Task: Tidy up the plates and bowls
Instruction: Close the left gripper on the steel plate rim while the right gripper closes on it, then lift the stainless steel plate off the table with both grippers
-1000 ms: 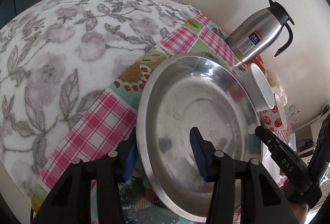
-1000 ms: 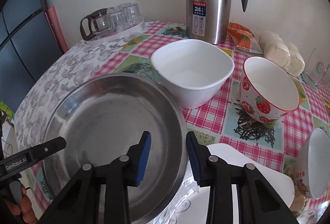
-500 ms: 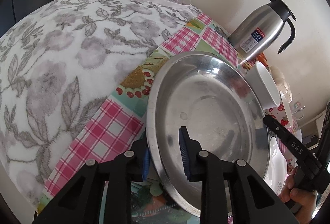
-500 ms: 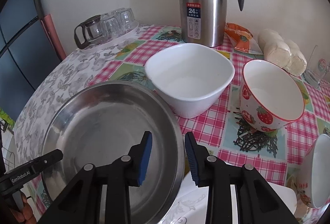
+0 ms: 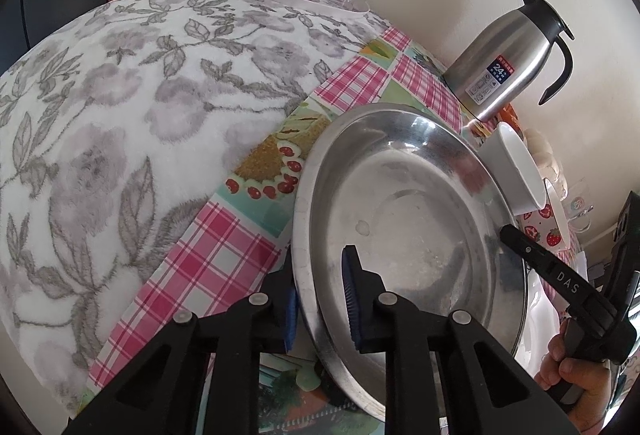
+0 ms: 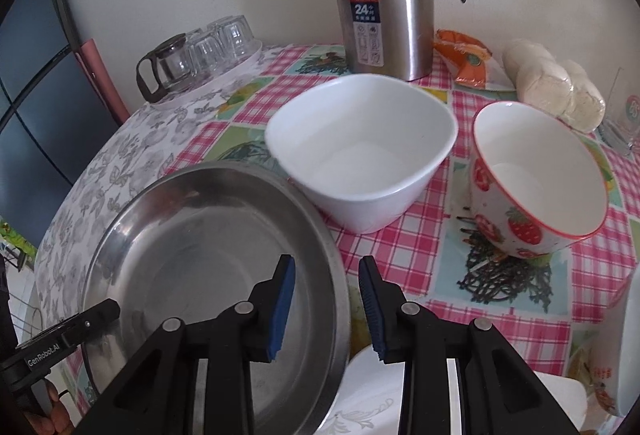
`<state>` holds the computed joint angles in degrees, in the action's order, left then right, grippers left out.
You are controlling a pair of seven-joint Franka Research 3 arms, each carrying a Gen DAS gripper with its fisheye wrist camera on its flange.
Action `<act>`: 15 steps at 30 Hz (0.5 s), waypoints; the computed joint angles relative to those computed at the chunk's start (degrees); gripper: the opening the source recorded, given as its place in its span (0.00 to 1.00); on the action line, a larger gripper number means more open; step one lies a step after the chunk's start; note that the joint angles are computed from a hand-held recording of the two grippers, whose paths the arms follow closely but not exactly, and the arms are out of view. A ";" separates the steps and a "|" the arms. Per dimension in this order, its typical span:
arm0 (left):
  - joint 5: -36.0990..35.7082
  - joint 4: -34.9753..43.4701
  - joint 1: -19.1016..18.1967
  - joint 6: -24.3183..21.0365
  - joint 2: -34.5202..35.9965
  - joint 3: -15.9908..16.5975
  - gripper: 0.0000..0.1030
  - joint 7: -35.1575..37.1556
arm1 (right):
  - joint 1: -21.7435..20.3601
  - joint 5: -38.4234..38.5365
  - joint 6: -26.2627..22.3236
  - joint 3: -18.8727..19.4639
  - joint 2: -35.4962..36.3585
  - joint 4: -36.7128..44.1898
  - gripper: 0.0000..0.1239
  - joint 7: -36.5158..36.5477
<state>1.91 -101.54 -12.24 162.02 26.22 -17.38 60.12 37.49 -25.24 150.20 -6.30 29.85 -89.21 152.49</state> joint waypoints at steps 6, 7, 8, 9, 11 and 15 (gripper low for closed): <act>0.98 0.31 -0.50 -0.72 0.01 0.56 0.20 -0.24 | 0.29 0.18 -2.36 0.21 0.40 0.97 0.27 -2.27; 1.35 0.54 -0.79 -1.01 0.07 0.84 0.20 -0.52 | -0.20 0.75 -1.70 0.63 0.15 0.47 0.27 -2.49; 1.73 0.77 -1.09 -1.23 0.13 1.13 0.20 -0.86 | -1.09 1.99 -0.22 1.44 -0.12 -0.35 0.26 -3.14; 1.80 0.74 -1.06 -1.02 0.15 1.09 0.20 -0.90 | -1.51 2.84 0.67 1.82 -0.28 -0.94 0.24 -3.63; 1.39 0.57 -0.59 -0.20 0.30 0.61 0.20 -0.60 | -1.26 3.19 -1.09 1.71 -0.01 -0.28 0.21 -4.89; 1.69 0.59 -0.73 0.45 0.48 0.93 0.20 -1.09 | -1.12 3.27 -0.07 1.35 -0.38 -1.20 0.16 -4.86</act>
<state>3.60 -100.95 -12.98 162.46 26.70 -16.46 59.03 36.37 -21.98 150.13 -4.95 29.47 -90.41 147.63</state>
